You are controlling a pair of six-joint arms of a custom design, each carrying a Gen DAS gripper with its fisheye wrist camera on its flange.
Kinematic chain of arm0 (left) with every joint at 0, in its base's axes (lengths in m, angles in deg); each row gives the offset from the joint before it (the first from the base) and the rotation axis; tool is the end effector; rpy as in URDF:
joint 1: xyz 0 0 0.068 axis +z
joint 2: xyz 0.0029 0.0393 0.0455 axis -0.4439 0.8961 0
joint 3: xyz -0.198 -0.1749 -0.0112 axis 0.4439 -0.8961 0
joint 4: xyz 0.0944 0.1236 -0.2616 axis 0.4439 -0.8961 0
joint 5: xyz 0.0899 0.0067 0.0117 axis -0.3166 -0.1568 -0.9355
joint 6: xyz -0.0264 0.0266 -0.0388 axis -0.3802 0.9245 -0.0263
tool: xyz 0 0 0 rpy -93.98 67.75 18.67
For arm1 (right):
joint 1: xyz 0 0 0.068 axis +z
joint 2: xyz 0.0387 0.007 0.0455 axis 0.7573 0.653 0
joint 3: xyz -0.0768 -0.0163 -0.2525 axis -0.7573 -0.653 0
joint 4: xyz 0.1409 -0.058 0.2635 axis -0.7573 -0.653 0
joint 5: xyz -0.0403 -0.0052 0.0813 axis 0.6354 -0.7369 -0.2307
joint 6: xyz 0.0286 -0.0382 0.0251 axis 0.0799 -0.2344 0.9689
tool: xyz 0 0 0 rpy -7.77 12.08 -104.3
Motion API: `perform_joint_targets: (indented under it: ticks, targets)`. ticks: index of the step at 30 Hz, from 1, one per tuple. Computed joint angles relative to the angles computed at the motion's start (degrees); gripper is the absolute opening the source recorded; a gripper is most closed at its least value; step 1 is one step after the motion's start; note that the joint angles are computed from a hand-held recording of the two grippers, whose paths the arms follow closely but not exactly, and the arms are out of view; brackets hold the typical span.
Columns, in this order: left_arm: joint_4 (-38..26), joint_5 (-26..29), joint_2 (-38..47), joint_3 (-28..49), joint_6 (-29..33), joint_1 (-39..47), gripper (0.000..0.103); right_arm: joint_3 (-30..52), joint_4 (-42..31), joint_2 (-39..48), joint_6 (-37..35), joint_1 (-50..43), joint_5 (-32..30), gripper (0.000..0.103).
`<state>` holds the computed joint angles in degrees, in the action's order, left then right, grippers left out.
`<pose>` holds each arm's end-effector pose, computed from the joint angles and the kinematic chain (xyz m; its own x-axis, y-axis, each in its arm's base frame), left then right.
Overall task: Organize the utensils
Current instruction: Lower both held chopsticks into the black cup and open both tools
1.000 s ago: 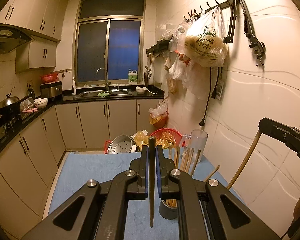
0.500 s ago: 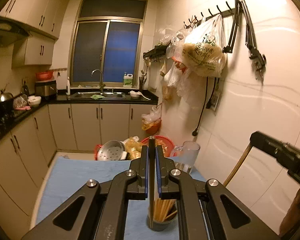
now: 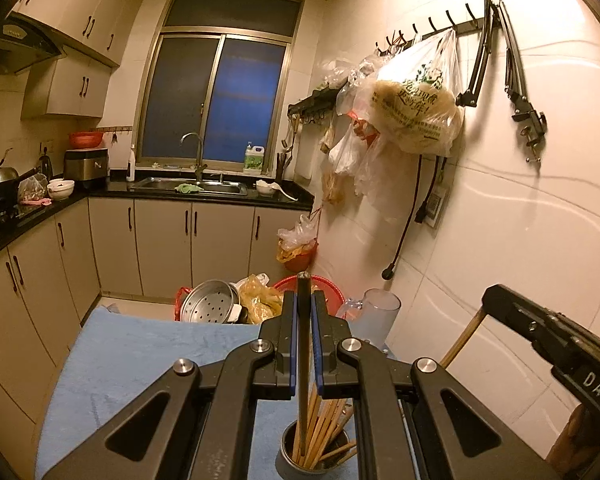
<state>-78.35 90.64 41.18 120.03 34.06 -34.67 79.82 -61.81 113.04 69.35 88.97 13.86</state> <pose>0.2045 -0.0329 0.3214 -0.3716 -0.0993 -0.9231 0.1689 0.9704 -0.1724 0.1325 0.0949 0.3592 -0.3319 0.0569 -0.9416 -0.2848 0.9455 0.1576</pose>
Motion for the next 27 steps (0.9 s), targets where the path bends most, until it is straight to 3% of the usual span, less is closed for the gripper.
perform_joint_targets:
  ticks: [9, 27]
  targets:
    - [3.8, 0.7, 3.9, -2.6, -0.4, 1.0, 0.007, -4.4, 4.2, 2.0, -0.6, -5.0, -6.2, 0.008]
    - [6.0, -0.2, 5.7, -6.7, -1.2, 0.6, 0.007, -11.9, 5.8, 1.4, 0.8, -6.2, -8.8, 0.008]
